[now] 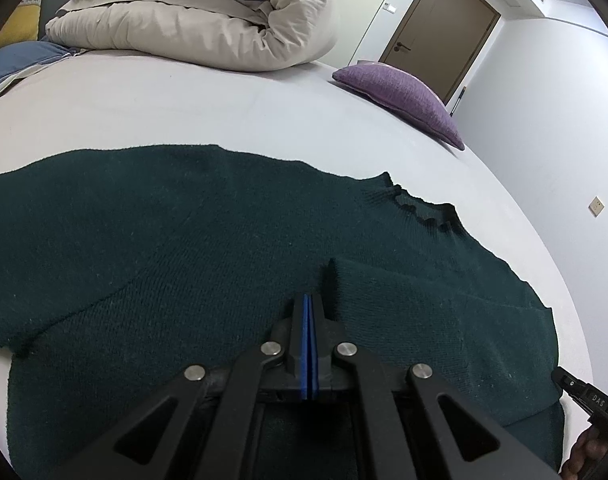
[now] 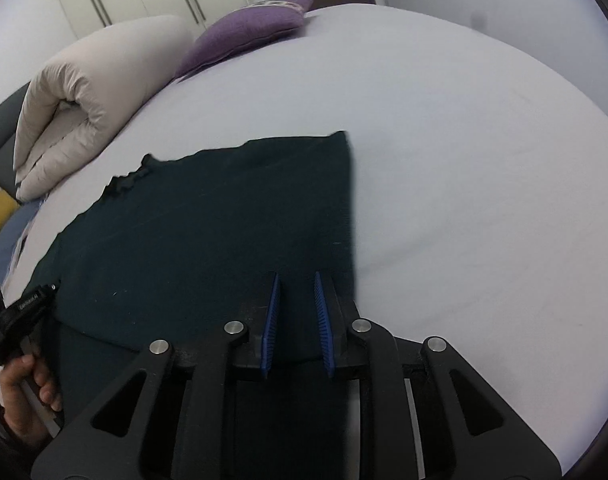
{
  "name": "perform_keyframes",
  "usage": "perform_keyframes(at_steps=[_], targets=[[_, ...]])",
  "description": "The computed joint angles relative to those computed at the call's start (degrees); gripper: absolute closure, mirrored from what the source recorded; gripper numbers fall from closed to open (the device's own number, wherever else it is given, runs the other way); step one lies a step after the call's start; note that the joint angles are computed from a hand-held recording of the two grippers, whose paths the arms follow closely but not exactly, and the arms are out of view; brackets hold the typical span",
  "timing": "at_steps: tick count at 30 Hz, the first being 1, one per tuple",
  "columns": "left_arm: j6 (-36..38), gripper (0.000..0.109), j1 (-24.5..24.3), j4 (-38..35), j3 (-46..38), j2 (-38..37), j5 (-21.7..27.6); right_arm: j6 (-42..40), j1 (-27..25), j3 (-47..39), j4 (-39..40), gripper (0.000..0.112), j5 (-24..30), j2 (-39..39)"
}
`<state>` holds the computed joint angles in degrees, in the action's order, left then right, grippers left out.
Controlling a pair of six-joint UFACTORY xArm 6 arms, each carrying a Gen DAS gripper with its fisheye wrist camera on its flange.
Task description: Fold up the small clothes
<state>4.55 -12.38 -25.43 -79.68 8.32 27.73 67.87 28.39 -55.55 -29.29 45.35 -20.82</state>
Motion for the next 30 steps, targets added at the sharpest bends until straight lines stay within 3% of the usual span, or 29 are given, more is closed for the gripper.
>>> perform_keyframes(at_steps=[2, 4, 6, 8, 9, 10, 11, 14, 15, 19, 23, 28, 30], targets=[[0.4, 0.106, 0.0, -0.8, -0.2, 0.2, 0.2, 2.0, 0.1, 0.7, -2.2, 0.082, 3.3, -1.1], [1.5, 0.106, 0.6, -3.4, -1.4, 0.5, 2.0, 3.0, -0.6, 2.2, -0.1, 0.081, 3.4, -3.4], [3.3, 0.097, 1.8, -7.3, -2.8, 0.6, 4.7, 6.5, 2.6, 0.1, -4.8, 0.077, 9.5, -4.4], [1.3, 0.066, 2.8, -6.1, -1.8, -1.4, 5.3, 9.1, 5.7, -0.5, -9.3, 0.077, 9.8, -6.3], [0.3, 0.057, 3.6, -6.5, -0.4, -3.4, 5.3, 10.7, 8.4, -1.8, -13.0, 0.071, 11.7, -6.6], [0.0, 0.046, 4.3, -7.4, 1.1, -5.1, 4.9, 12.4, 11.7, -3.3, -17.4, 0.066, 14.4, -6.7], [1.4, 0.042, 5.8, -10.1, 2.7, -7.8, 4.5, 14.2, 15.4, -4.9, -21.6, 0.05, 17.4, -6.6], [8.0, 0.041, 11.6, -17.5, 6.4, -14.0, 5.7, 18.9, 24.0, -8.8, -29.7, 0.017, 22.7, -5.3], [9.0, 0.04, 13.7, -18.9, 7.4, -15.4, 6.3, 19.7, 26.3, -9.9, -31.4, 0.013, 23.6, -4.5], [8.1, 0.035, 27.4, -24.9, 11.2, -19.0, 10.9, 19.6, 29.3, -13.6, -29.9, 0.013, 19.5, -1.5], [5.2, 0.034, 36.8, -26.7, 15.4, -20.1, 11.0, 19.8, 30.8, -17.5, -26.4, 0.013, 15.8, 3.1], [3.6, 0.034, 41.9, -32.1, 16.8, -17.9, 11.0, 19.7, 30.7, -20.4, -18.7, 0.013, 6.7, 8.3], [3.7, 0.034, 42.0, -35.3, 16.2, -16.5, 10.1, 21.0, 30.8, -21.4, -16.4, 0.021, 4.1, 10.0]])
